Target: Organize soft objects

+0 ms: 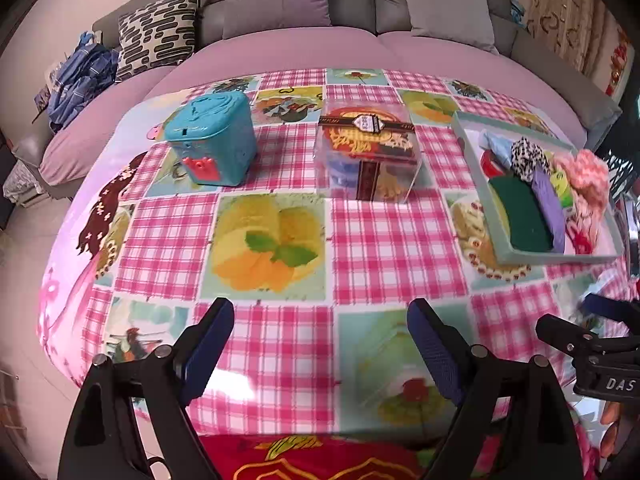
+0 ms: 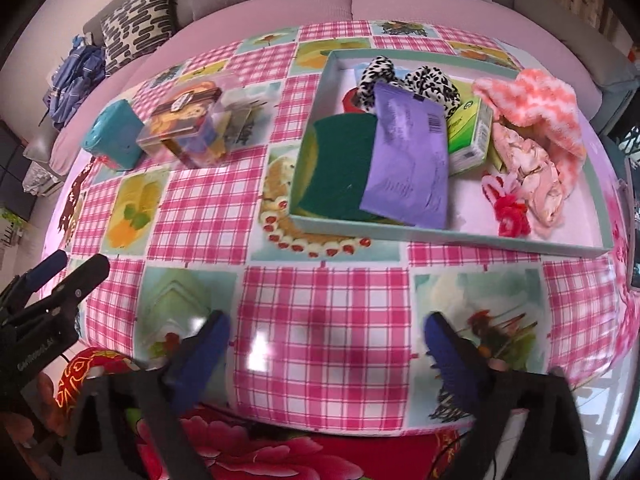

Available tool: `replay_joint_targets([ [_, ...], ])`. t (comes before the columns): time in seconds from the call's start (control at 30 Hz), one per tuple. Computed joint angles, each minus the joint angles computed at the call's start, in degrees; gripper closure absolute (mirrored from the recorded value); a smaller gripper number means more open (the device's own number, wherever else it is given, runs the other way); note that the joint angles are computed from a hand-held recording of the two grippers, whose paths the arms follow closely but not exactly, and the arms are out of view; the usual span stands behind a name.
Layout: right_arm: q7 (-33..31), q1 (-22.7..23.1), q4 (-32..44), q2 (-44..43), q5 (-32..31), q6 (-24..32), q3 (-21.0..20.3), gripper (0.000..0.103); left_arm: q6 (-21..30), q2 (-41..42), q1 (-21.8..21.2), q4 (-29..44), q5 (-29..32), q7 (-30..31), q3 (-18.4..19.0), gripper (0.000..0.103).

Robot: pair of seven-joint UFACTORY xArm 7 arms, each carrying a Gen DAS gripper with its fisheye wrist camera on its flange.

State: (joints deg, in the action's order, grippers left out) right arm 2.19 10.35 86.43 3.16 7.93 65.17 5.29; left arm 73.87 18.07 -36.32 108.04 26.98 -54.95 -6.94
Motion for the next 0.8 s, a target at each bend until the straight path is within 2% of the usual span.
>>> replay_joint_targets([
  [0.27,3.47,1.36,-5.16,-3.89,-3.79,-4.99,0.78,0.000,-2.33,-4.78,0.84,-6.68,1.32,-3.36,-1.12,0.014],
  [0.43,3.66,1.69,-6.25,-5.41,-3.85,-6.66,0.86,0.000,-1.79,-5.06,1.28,-7.09,1.89,-3.84,-1.79,0.014],
  [0.57,3.74,2.01,-6.44,-5.85,-3.92,-7.51,1.13,0.000,-6.02,-7.03,2.43,-10.26,0.82,-4.22,-2.14,0.014],
  [0.8,5.11,2.51,-7.12,-6.13,-5.09,-9.69,1.44,0.000,-8.60,-9.15,3.49,-13.09,1.86,-6.99,-2.87,0.007],
])
